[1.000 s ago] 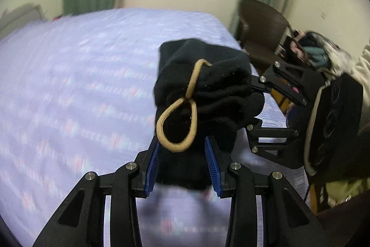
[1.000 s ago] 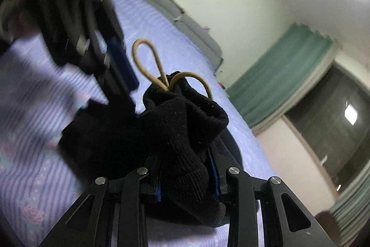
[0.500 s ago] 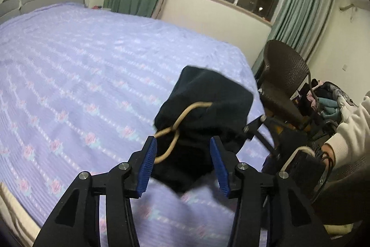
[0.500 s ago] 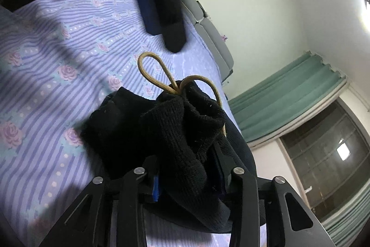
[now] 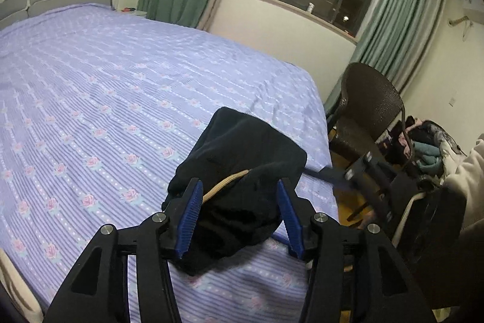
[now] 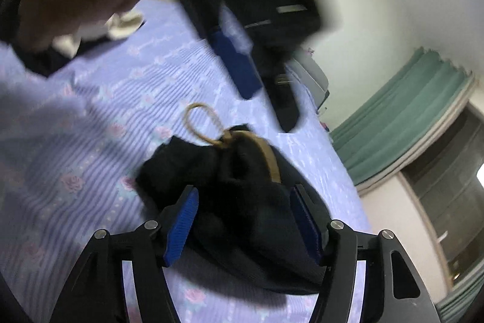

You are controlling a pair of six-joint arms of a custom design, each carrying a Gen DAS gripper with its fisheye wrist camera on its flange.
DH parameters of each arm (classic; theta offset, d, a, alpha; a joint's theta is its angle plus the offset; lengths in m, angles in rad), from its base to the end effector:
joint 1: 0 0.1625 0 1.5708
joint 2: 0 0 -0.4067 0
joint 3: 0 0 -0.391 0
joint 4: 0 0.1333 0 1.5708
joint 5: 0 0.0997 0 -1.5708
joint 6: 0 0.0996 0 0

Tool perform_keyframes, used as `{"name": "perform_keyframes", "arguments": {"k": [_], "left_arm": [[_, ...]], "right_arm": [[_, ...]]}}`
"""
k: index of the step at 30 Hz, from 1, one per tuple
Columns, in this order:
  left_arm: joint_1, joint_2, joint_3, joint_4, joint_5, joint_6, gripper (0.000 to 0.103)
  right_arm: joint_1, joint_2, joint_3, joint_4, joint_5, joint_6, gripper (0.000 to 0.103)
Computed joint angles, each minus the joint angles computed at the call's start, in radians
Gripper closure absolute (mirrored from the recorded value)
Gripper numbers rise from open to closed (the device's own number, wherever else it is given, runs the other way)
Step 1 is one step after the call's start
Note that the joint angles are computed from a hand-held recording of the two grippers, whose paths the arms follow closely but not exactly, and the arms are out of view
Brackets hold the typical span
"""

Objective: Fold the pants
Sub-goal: 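Lower the folded waistband onto the sweatpants and open the right tool, then grasp the folded sweatpants bundle with the left tool while the right tool grasps beside it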

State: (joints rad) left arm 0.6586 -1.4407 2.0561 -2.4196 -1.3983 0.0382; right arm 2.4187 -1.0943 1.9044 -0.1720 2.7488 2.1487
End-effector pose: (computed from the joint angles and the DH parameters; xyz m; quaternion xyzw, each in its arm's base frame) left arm -0.2968 -0.4199 0.2676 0.4438 0.8845 -0.1413 0.0284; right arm 0.3478 -0.2518 0.1379 0.4398 -0.6485 0.3369 0.5220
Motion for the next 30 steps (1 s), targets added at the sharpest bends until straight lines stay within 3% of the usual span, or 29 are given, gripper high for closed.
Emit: {"name": "perform_keyframes", "arguments": {"k": [4,6,7,8,12,17,19,22,30], "left_arm": [[-0.046,-0.005,0.025,-0.036,0.077,-0.097,0.053],[-0.089,-0.003,0.046,-0.057,0.162,-0.158,0.053],[-0.110,-0.003,0.061,-0.072,0.202,-0.192,0.053],[-0.137,-0.002,0.077,-0.089,0.249,-0.236,0.053],[-0.243,0.014,0.126,-0.091,0.440,-0.460,0.053],[-0.347,0.040,0.124,0.141,0.641,-0.808,0.053],[-0.364,0.043,0.130,0.204,0.665,-0.935,0.053],[-0.373,0.057,0.130,0.279,0.679,-1.105,0.053],[-0.389,0.172,0.034,0.574,0.754,-1.507,0.053]], "right_arm": [[-0.026,-0.108,0.000,0.197,-0.070,0.087,0.044],[-0.067,-0.146,-0.021,0.317,-0.131,0.127,0.063],[-0.089,-0.153,-0.037,0.365,-0.158,0.136,0.078],[-0.111,-0.161,-0.050,0.404,-0.185,0.135,0.082],[-0.210,-0.216,-0.090,0.502,-0.338,0.050,0.082],[-0.269,-0.216,-0.185,0.681,-0.494,-0.045,0.082],[-0.281,-0.195,-0.229,0.752,-0.529,-0.053,0.082],[-0.298,-0.139,-0.319,0.898,-0.564,0.002,0.082],[-0.372,-0.075,-0.414,1.037,-0.676,-0.011,0.082]]}}
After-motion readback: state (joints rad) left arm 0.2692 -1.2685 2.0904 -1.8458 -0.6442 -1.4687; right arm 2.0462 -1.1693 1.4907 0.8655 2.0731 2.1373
